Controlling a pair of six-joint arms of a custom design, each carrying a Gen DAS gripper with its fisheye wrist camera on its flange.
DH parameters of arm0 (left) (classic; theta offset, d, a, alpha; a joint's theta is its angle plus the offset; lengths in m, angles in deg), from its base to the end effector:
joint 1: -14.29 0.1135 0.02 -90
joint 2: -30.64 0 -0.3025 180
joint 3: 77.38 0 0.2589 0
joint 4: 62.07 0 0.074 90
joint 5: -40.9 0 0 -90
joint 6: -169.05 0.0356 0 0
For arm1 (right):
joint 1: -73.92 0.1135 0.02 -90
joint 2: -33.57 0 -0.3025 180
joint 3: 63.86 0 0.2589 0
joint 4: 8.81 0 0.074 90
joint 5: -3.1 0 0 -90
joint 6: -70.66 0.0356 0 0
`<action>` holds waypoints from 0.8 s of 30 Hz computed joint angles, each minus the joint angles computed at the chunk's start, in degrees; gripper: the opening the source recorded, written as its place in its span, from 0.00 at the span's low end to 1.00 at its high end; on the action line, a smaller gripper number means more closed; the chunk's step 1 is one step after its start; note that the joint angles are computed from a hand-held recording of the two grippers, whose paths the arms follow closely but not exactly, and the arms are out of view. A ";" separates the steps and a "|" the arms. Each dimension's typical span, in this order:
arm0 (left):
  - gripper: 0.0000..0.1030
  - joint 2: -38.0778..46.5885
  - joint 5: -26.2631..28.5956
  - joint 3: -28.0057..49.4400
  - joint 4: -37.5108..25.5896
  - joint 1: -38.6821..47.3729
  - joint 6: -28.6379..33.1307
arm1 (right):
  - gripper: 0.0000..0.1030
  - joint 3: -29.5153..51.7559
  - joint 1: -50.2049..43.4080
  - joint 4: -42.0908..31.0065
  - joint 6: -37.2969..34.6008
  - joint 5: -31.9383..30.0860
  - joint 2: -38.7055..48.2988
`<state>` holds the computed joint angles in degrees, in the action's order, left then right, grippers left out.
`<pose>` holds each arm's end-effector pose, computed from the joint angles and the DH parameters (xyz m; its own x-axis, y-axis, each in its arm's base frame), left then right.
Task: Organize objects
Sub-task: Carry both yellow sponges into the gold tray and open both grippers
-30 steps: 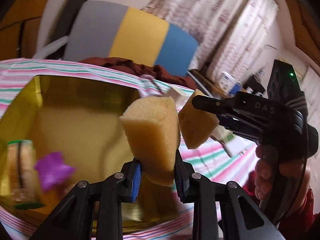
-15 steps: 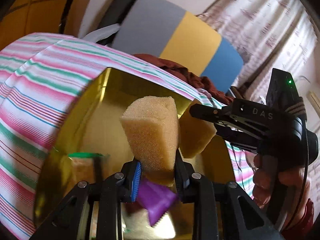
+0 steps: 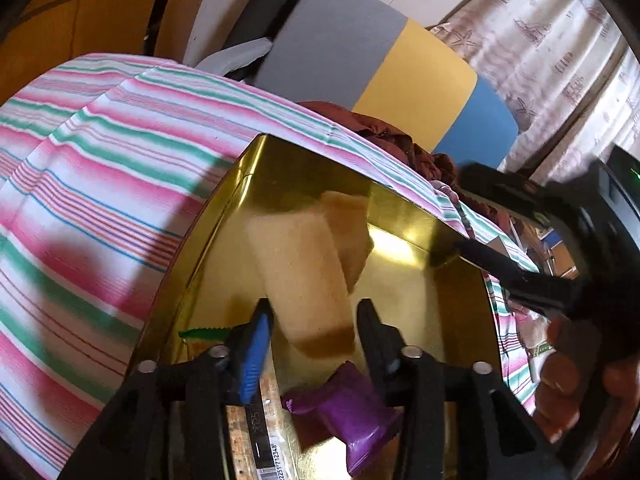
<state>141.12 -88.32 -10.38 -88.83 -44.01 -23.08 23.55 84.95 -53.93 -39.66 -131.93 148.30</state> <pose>0.2020 -0.2843 0.1231 -0.4307 -0.7441 -0.5107 -0.5984 0.6591 -0.4556 0.3942 0.1025 0.1749 -0.7578 -0.3978 -0.5172 -0.6482 0.5489 0.5278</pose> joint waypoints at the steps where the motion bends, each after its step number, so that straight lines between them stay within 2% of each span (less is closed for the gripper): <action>1: 0.48 0.02 0.10 0.07 -0.23 -0.01 -0.77 | 0.83 -0.36 -0.78 -0.70 -1.36 -0.04 -0.58; 5: 0.50 -0.04 0.18 0.41 -2.32 -1.19 -5.71 | 0.84 -1.77 -3.18 -2.15 -5.13 -0.06 -2.18; 13: 0.52 1.36 -3.67 6.13 -15.70 -5.07 -16.98 | 0.85 -3.83 -8.61 -5.67 -12.74 -1.10 -4.76; 16: 0.52 2.31 -4.11 7.60 -16.34 -5.83 -18.68 | 0.85 -4.11 -10.60 -6.82 -15.02 -1.34 -5.35; 22: 0.52 3.54 -4.77 10.98 -17.91 -6.47 -17.84 | 0.85 -3.47 -14.69 -8.80 -19.05 -1.16 -5.63; 24: 0.56 4.23 -5.05 12.72 -18.58 -6.66 -16.60 | 0.85 -2.93 -16.24 -9.42 -20.05 -1.22 -5.40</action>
